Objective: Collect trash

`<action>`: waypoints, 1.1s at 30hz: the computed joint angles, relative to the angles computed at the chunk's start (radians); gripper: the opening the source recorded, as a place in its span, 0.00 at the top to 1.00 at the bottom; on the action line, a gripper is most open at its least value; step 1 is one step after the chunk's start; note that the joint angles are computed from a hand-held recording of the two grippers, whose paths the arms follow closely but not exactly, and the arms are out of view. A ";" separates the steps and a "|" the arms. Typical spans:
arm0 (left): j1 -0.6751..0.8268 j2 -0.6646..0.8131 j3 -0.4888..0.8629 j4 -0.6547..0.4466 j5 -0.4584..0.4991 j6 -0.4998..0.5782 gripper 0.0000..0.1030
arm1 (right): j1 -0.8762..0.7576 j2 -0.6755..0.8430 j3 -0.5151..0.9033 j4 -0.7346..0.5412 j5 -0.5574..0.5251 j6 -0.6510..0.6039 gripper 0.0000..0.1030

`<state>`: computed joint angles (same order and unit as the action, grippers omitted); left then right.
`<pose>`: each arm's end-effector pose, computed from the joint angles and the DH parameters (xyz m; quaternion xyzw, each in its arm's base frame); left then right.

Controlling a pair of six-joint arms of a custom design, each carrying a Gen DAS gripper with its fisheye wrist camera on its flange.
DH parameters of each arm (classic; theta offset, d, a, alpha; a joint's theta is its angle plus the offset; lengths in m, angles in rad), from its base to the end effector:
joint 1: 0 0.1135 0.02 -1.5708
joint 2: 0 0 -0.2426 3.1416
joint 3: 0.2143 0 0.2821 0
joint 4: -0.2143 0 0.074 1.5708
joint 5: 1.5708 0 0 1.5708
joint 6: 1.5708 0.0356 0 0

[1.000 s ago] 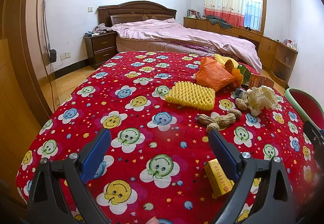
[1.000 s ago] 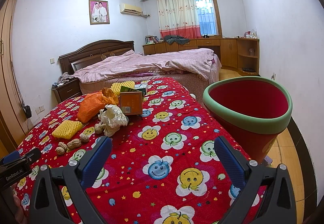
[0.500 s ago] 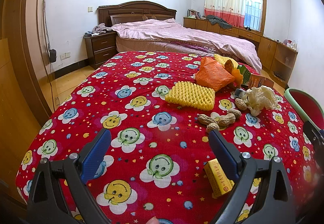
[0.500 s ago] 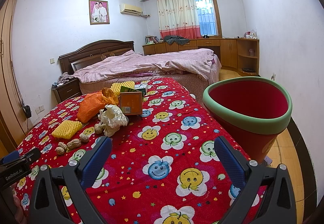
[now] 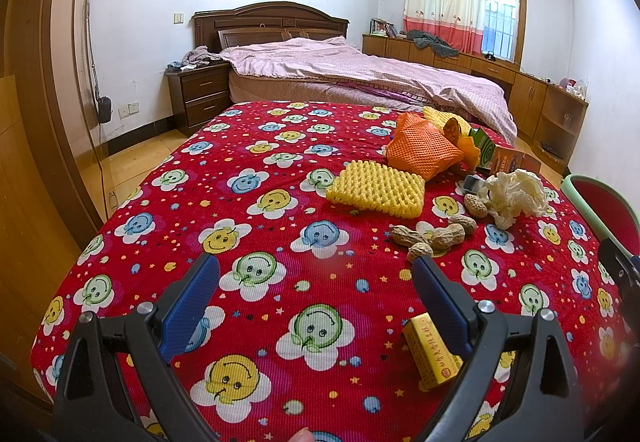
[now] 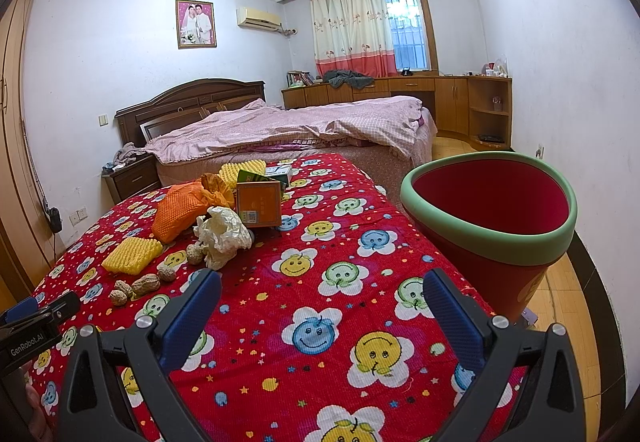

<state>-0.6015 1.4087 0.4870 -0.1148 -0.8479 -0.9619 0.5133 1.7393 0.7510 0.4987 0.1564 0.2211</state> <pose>0.2171 -0.1166 0.0856 -0.2644 0.8454 0.1121 0.4503 0.3153 0.1713 0.1041 -0.0847 0.8515 0.1217 0.5029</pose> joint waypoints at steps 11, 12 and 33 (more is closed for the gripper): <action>-0.004 -0.002 -0.003 0.000 -0.009 -0.009 0.06 | 0.003 0.003 0.004 -0.002 0.003 0.001 0.00; -0.011 -0.006 0.003 -0.012 -0.015 -0.017 0.06 | 0.003 0.004 0.007 -0.005 0.003 0.001 0.00; -0.061 0.016 0.027 0.015 0.199 0.043 0.27 | -0.056 -0.081 0.004 -0.167 -0.059 0.042 0.00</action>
<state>-0.6623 1.4244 0.5136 -0.1001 -0.6494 -0.9191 0.4578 1.6582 0.7553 0.3314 0.0975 0.2635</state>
